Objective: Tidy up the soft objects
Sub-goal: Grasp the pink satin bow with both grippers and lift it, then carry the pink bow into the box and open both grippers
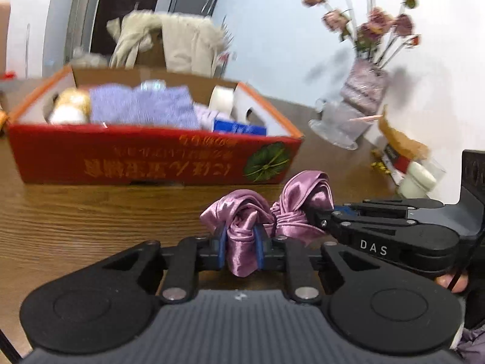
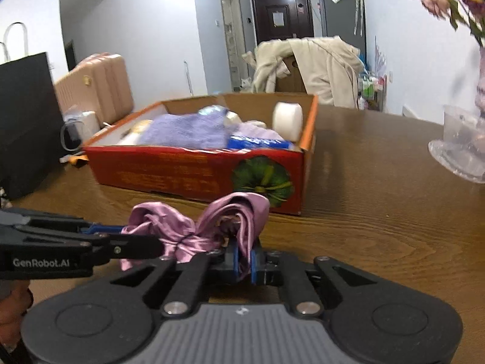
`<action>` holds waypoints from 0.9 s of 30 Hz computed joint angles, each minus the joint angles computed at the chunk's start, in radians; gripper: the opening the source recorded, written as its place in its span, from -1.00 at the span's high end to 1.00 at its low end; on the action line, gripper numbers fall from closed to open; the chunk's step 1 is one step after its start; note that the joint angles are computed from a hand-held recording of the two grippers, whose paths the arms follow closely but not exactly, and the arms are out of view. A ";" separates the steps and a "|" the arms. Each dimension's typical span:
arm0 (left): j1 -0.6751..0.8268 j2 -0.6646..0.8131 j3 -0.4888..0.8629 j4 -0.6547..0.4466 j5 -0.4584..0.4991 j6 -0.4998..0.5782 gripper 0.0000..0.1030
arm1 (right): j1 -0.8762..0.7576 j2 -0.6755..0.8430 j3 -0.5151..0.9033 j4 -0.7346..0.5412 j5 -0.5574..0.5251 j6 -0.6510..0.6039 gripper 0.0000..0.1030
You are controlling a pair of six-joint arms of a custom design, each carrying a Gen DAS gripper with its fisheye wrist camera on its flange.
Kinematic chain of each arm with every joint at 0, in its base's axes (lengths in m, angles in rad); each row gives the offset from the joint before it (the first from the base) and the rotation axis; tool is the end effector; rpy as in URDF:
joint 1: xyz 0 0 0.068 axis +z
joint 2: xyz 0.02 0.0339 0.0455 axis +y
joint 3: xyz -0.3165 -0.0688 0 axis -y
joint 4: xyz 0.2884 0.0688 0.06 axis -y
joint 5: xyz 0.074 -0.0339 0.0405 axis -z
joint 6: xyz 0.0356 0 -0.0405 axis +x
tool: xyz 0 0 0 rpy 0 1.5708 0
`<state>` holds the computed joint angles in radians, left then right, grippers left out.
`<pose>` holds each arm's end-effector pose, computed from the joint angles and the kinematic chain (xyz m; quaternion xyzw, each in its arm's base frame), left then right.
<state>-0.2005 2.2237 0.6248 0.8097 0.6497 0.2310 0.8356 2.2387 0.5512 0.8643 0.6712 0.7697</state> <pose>0.3252 -0.0881 0.0023 0.3063 0.8299 -0.2896 0.3655 0.2252 0.2160 -0.0061 0.0912 0.8825 0.0349 0.4601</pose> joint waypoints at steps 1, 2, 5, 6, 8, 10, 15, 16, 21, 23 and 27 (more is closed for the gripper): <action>0.023 -0.023 -0.033 0.010 0.022 0.013 0.65 | 0.033 -0.019 -0.011 -0.005 0.020 0.033 0.86; 0.050 -0.045 -0.058 0.006 0.052 0.027 0.65 | 0.071 -0.037 -0.019 -0.019 0.050 0.072 0.86; 0.134 -0.114 -0.130 -0.021 0.149 0.089 0.65 | 0.192 -0.098 -0.010 -0.137 0.162 0.184 0.86; 0.161 -0.137 -0.149 -0.037 0.174 0.118 0.65 | 0.224 -0.118 0.008 -0.200 0.193 0.215 0.86; 0.220 -0.186 -0.181 -0.089 0.227 0.194 0.65 | 0.296 -0.145 0.062 -0.348 0.268 0.283 0.86; 0.293 -0.233 -0.203 -0.160 0.289 0.286 0.65 | 0.349 -0.161 0.116 -0.472 0.321 0.348 0.86; 0.466 -0.316 -0.197 -0.423 0.423 0.514 0.65 | 0.445 -0.152 0.276 -0.757 0.407 0.486 0.86; 0.486 -0.321 -0.191 -0.464 0.438 0.546 0.65 | 0.456 -0.147 0.304 -0.809 0.412 0.503 0.86; 0.546 -0.327 -0.172 -0.598 0.499 0.646 0.65 | 0.487 -0.141 0.373 -0.967 0.422 0.577 0.86; 0.543 -0.327 -0.172 -0.587 0.504 0.634 0.65 | 0.488 -0.144 0.384 -0.992 0.431 0.581 0.86; 0.494 -0.335 -0.158 -0.520 0.498 0.535 0.65 | 0.462 -0.171 0.355 -0.945 0.439 0.513 0.86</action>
